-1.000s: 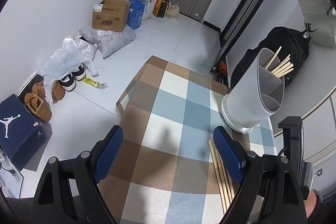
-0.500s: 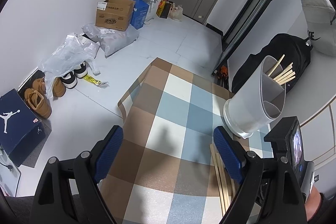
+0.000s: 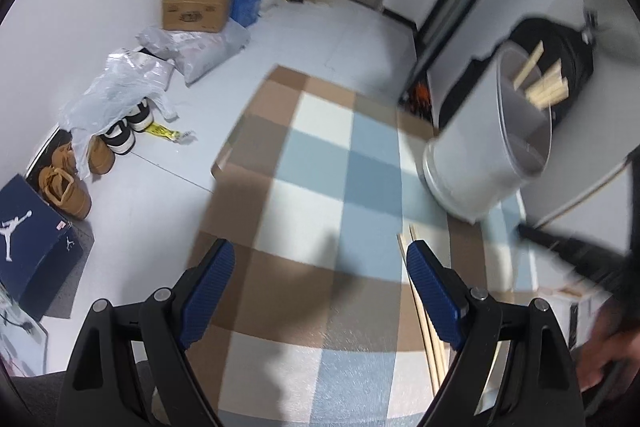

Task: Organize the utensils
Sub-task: 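Grasp a chopstick with the left tool while the right tool lifts its chopstick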

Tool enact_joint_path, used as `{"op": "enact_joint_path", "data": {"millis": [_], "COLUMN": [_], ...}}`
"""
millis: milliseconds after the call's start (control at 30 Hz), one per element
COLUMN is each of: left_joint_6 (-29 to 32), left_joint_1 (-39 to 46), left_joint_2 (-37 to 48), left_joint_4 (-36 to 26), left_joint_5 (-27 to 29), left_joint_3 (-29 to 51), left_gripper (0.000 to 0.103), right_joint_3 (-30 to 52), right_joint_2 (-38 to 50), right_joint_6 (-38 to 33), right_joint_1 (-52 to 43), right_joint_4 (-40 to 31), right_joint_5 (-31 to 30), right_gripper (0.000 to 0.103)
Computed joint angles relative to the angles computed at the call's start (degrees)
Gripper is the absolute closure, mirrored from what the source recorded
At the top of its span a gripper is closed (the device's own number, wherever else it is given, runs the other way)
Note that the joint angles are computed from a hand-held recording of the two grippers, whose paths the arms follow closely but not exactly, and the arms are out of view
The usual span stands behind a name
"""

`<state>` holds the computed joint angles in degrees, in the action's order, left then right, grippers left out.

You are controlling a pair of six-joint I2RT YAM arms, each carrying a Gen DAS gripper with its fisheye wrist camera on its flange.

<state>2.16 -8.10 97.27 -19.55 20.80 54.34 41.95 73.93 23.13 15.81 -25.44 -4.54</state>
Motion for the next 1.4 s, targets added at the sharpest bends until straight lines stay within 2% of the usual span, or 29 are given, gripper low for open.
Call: {"op": "enact_joint_path", "data": {"millis": [67, 200, 300, 433, 567, 633, 800, 1000, 1133, 1200, 1267, 1333, 1400], "left_joint_6": [1.1, 1.1, 0.1, -2.3, -5.4, -6.3, -9.3, -11.3, -10.6, -10.4, -10.3, -9.9, -9.2], "left_joint_1": [-2.5, -5.1, -6.8, -9.3, -11.5, -12.5, -13.0, -14.8, -16.8, -16.9, -17.5, -17.5, -17.6], "left_joint_2": [1.0, 1.9, 2.2, 5.1, 8.9, 10.9, 14.3, 15.4, 16.2, 16.4, 16.7, 17.1, 17.2], "left_joint_4": [-1.7, -4.4, -5.9, -8.5, -11.8, -13.6, -16.8, -17.8, -19.3, -20.0, -20.9, -21.3, -21.6], "left_joint_5": [-3.1, -5.5, -6.4, -9.2, -11.7, -13.2, -13.6, -15.0, -19.4, -19.8, -22.1, -21.9, -21.2], "left_joint_3": [0.8, 2.3, 3.6, 6.9, 10.9, 13.0, 16.4, 18.1, 19.5, 20.0, 20.8, 21.3, 21.6], "left_gripper": [0.018, 0.018, 0.018, 0.019, 0.025, 0.025, 0.040, 0.042, 0.049, 0.056, 0.072, 0.079, 0.090], "right_joint_3": [-2.3, -6.3, -8.6, -11.8, -14.9, -16.0, -17.2, -17.3, -17.4, -17.8, -18.0, -18.1, -18.0], "right_joint_2": [-5.5, -12.3, -17.5, -21.5, -26.9, -28.4, -29.2, -29.8, -30.7, -31.1, -30.8, -31.1, -31.4], "right_joint_6": [0.6, 2.8, 0.9, -0.5, -2.3, -2.2, -2.6, -3.3, -3.3, -3.4, -3.3, -3.0, -2.9], "right_joint_1": [-3.2, -7.8, -11.5, -15.5, -20.0, -21.7, -27.4, -30.4, -30.4, -30.9, -30.9, -30.8, -30.8], "right_joint_4": [0.7, 3.0, 1.9, 4.0, 5.0, 5.9, 6.9, 6.6, 6.6, 6.7, 7.4, 7.5, 7.2], "right_joint_5": [-2.1, -7.1, -10.0, -13.5, -16.9, -18.7, -24.5, -27.6, -28.0, -28.7, -28.9, -29.0, -29.0], "right_gripper": [0.098, 0.098, 0.098, 0.098, 0.098, 0.098, 0.098, 0.098, 0.098, 0.098, 0.098, 0.098, 0.098]}}
